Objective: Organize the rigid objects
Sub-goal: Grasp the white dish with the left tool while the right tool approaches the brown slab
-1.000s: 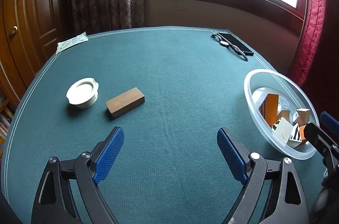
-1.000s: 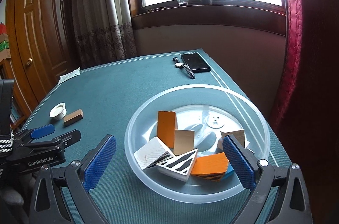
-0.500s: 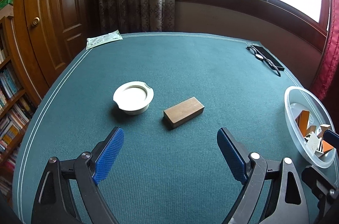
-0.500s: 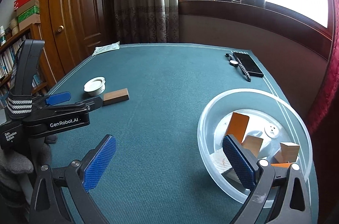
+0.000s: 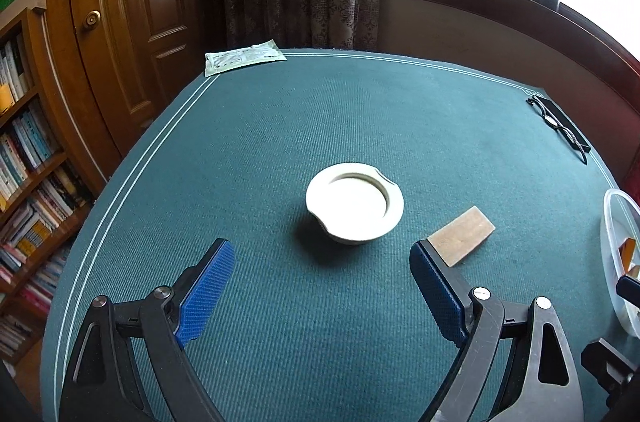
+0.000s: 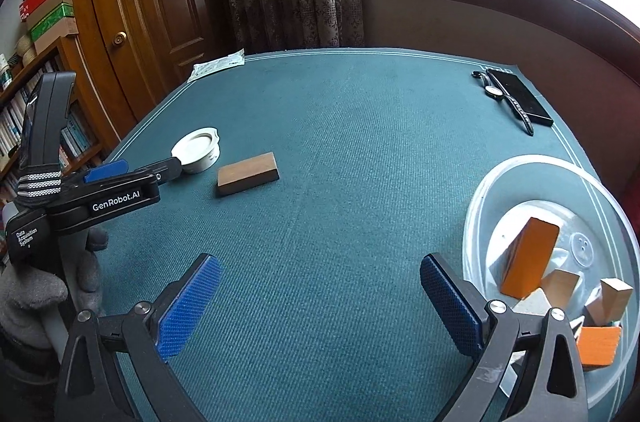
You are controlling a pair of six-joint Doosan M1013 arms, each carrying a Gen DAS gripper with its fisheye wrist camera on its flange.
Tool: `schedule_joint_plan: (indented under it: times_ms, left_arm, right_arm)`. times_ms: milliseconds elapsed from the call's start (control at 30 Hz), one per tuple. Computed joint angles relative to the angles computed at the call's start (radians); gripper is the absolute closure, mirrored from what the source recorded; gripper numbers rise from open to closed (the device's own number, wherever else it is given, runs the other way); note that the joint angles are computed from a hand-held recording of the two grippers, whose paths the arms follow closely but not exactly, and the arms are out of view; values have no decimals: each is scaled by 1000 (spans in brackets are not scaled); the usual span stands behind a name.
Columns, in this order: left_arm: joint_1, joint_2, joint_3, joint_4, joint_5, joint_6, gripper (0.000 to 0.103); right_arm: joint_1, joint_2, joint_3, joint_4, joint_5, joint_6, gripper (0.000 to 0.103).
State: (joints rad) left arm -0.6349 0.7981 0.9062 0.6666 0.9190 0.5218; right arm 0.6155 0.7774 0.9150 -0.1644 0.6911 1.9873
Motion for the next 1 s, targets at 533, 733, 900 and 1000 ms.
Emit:
schedule_joint_plan:
  times_ms: [533, 733, 900, 1000]
  left_arm:
    - [41, 117, -191, -156, 54, 219, 14]
    - [54, 107, -168, -211, 0, 240, 38]
    - [52, 76, -113, -143, -36, 155, 47]
    - [47, 61, -92, -66, -15, 75, 50]
  right_arm:
    - [-1, 147, -240, 162, 147, -157, 1]
    - [5, 200, -333, 168, 200, -188, 1]
    - [9, 247, -423, 158, 249, -182, 1]
    - [12, 272, -473, 155, 273, -184, 1]
